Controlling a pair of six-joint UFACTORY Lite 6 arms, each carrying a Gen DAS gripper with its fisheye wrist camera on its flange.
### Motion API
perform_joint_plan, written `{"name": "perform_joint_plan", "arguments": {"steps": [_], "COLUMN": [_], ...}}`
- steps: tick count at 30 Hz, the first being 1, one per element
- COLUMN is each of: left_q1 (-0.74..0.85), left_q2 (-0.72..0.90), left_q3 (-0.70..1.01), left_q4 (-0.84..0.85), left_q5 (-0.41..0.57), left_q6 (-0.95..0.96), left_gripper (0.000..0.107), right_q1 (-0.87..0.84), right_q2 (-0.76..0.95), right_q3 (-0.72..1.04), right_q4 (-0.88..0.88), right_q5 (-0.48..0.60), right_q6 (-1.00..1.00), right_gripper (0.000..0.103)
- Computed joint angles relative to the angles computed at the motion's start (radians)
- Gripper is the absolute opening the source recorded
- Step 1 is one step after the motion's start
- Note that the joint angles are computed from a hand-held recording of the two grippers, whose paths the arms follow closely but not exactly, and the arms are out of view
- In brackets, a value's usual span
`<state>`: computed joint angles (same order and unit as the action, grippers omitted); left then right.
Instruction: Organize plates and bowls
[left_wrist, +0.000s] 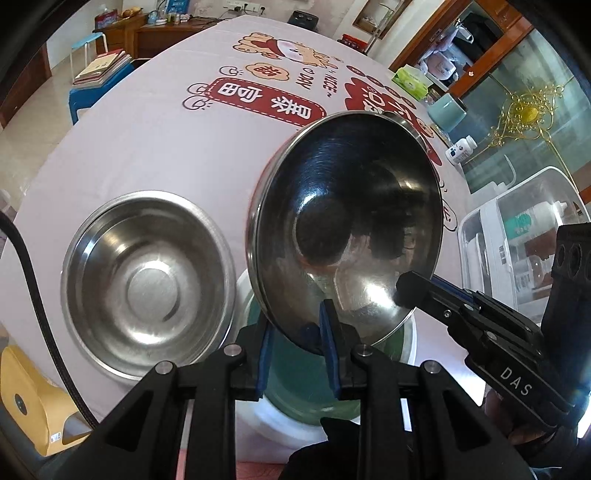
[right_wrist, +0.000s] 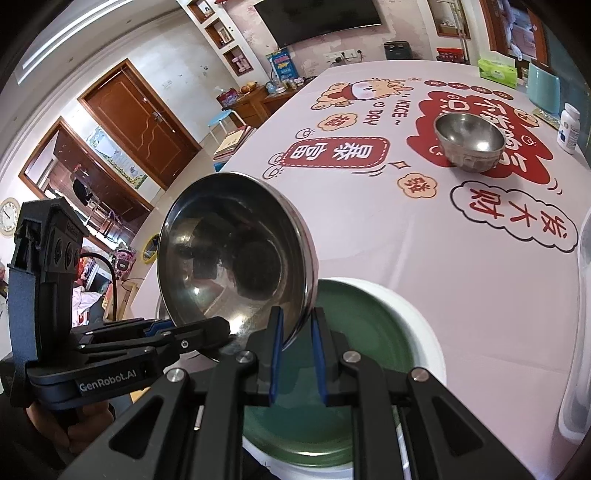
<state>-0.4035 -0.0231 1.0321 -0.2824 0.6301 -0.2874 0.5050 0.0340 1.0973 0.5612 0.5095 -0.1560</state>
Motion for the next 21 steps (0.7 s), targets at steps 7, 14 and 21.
{"name": "perform_joint_plan", "arguments": {"steps": [7, 14, 21], "left_q1": [0.035, 0.079, 0.15], "left_q2": [-0.101, -0.163, -0.211], "left_q3": [-0.102, -0.141, -0.162], "left_q4": [-0.022, -0.033, -0.053], "left_q5": [0.002, 0.023, 0.066], "left_q6": [0.013, 0.068, 0.138], "left_gripper": [0.023, 0.023, 0.023], "right_q1": [0.066, 0.109, 0.166], "right_q2": [0.013, 0.027, 0.081], "right_q3": [0.024, 0.055, 0.124], "right_q4": [-0.041, -0.06, -0.115], "right_q5": [0.003, -0.006, -0.017], "right_q6": [0.043, 0.086, 0.166], "right_gripper": [0.015, 0.015, 0.015]}}
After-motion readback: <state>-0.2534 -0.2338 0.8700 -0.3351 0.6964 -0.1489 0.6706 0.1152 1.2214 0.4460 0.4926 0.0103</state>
